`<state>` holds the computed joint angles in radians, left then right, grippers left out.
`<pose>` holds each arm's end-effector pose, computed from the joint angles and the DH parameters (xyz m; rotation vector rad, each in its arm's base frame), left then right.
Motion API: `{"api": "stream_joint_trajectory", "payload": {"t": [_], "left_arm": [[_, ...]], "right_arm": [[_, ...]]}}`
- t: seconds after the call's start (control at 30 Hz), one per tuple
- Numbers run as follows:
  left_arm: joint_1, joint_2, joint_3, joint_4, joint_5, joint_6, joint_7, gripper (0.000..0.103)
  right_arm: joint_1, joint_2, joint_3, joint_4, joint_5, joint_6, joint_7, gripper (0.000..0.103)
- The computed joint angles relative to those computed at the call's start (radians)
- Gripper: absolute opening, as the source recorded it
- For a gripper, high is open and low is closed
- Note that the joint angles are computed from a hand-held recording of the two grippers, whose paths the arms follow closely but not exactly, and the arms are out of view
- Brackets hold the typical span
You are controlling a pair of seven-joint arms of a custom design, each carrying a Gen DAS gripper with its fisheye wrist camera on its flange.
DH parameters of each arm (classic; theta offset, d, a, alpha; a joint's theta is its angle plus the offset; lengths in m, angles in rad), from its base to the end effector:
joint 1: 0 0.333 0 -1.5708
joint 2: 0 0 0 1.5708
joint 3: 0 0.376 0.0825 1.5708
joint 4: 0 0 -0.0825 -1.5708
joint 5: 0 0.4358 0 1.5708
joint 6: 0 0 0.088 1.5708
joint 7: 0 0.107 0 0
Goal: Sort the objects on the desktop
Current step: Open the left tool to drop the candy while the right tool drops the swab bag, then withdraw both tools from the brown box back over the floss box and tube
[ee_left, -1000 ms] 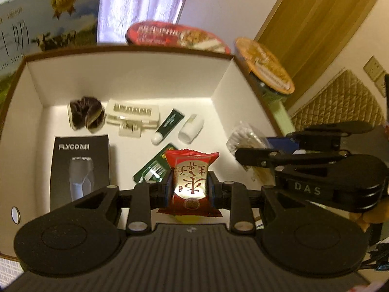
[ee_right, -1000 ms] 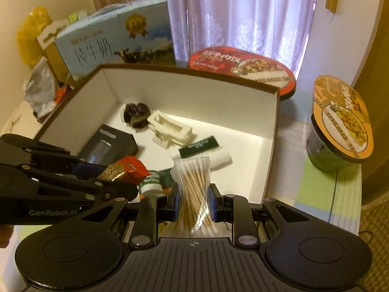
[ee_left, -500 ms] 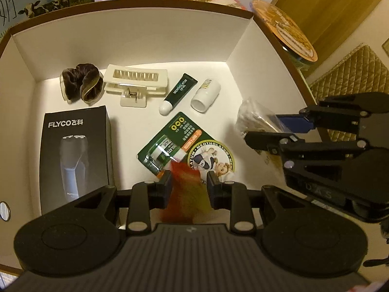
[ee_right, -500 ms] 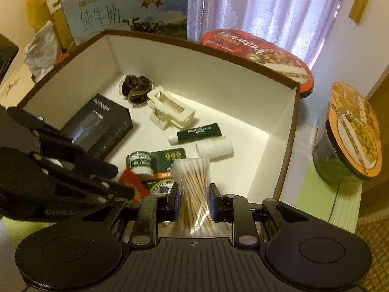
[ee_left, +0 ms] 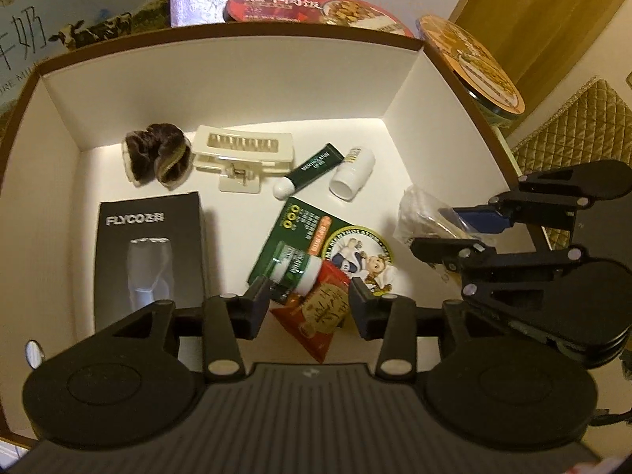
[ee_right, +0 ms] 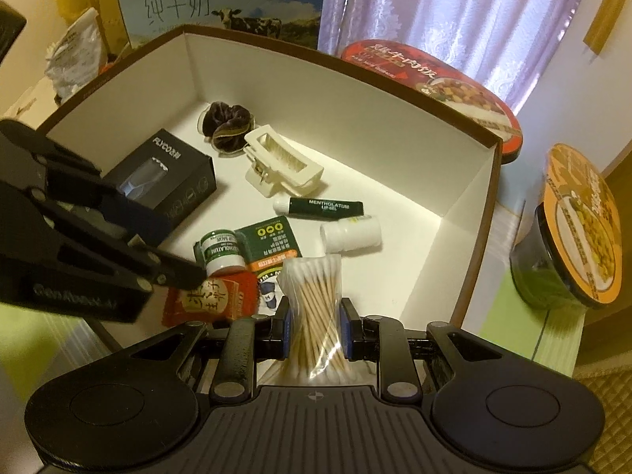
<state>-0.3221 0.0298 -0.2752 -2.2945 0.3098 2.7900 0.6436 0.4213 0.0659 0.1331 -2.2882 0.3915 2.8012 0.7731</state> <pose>0.4829 -0.3445 0.4115 -2.1098 1.9751 -0.6766 0.5176 0.2984 0.3929 -2.5796 0.7438 -0.2887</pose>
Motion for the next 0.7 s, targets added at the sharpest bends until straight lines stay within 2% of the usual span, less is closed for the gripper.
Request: {"api": "stream_joint_trajectory", "payload": {"t": [0.23, 0.3, 0.37, 0.4, 0.43, 0.5, 0.63, 0.7], "left_arm": [[0.003, -0.019, 0.007, -0.01, 0.034, -0.02, -0.03, 0.041], [0.005, -0.024, 0.008, -0.011, 0.046, -0.026, -0.038, 0.044], [0.006, -0.03, 0.01, -0.013, 0.072, -0.035, -0.06, 0.052], [0.006, -0.033, 0.01, -0.015, 0.087, -0.038, -0.069, 0.054], [0.006, -0.037, 0.01, -0.015, 0.103, -0.046, -0.078, 0.058], [0.007, -0.042, 0.011, -0.015, 0.129, -0.063, -0.098, 0.065], [0.01, -0.056, 0.012, -0.021, 0.164, -0.089, -0.137, 0.071], [0.011, -0.064, 0.011, -0.026, 0.182, -0.101, -0.159, 0.076]], "right_arm": [[0.005, 0.009, -0.002, 0.002, -0.035, 0.014, 0.012, 0.022], [0.0, 0.01, 0.009, 0.002, 0.016, 0.018, -0.047, 0.034], [0.0, -0.001, 0.025, -0.018, 0.089, 0.068, -0.13, 0.082], [0.009, -0.003, 0.027, -0.033, 0.119, 0.126, -0.151, 0.086], [0.005, -0.004, 0.031, -0.032, 0.136, 0.129, -0.17, 0.089], [0.004, -0.004, 0.023, -0.017, 0.145, 0.081, -0.163, 0.09], [0.003, -0.014, 0.02, -0.025, 0.179, 0.078, -0.176, 0.101], [0.003, -0.022, 0.02, -0.033, 0.196, 0.08, -0.191, 0.101]]}}
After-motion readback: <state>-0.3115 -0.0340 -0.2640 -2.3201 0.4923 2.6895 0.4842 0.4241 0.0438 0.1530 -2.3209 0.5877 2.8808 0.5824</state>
